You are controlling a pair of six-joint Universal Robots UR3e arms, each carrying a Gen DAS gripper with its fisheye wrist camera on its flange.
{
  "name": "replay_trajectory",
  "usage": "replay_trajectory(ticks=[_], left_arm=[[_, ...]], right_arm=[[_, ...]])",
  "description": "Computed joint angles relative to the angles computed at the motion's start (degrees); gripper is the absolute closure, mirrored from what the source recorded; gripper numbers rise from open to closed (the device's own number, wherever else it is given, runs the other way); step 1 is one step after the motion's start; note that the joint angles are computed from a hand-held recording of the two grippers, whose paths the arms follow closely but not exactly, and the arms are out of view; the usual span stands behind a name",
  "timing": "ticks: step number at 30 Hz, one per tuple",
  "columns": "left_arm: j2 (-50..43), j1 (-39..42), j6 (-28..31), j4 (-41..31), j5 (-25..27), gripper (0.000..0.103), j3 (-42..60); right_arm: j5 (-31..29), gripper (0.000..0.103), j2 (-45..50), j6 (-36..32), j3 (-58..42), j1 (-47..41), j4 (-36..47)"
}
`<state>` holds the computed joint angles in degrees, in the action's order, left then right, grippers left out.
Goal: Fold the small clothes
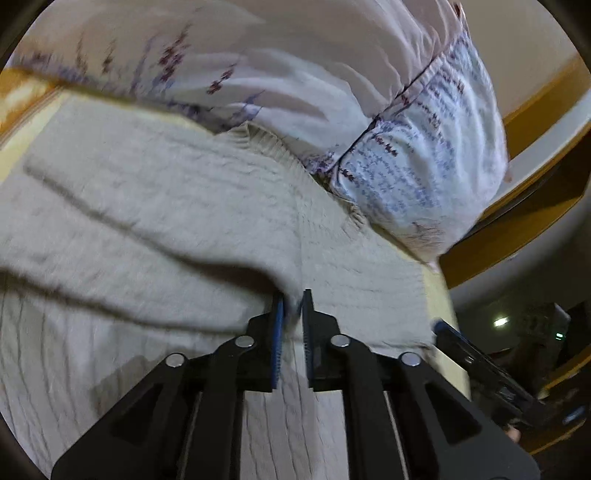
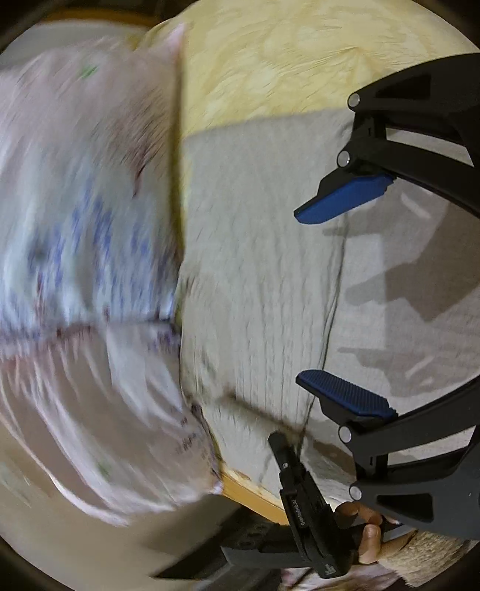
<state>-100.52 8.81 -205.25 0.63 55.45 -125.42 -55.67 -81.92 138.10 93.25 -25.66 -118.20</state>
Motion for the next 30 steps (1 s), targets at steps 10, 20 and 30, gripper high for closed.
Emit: replay_trajectory(ticks=[10, 20, 30], left_arm=[[14.31, 20.37, 0.98, 0.88, -6.3, 0.085, -16.82], [9.16, 26.44, -1.35, 3.23, -10.23, 0.096, -20.92], [7.43, 24.0, -1.79, 4.08, -7.31, 0.097, -18.73]], right_arm=[[1.88, 0.058, 7.66, -7.94, -8.11, 21.44, -4.48], [-10.99, 0.069, 24.0, -8.63, -21.58, 36.33, -8.27], [-8.91, 0.097, 25.79, -2.76, -19.75, 36.11, -15.92]])
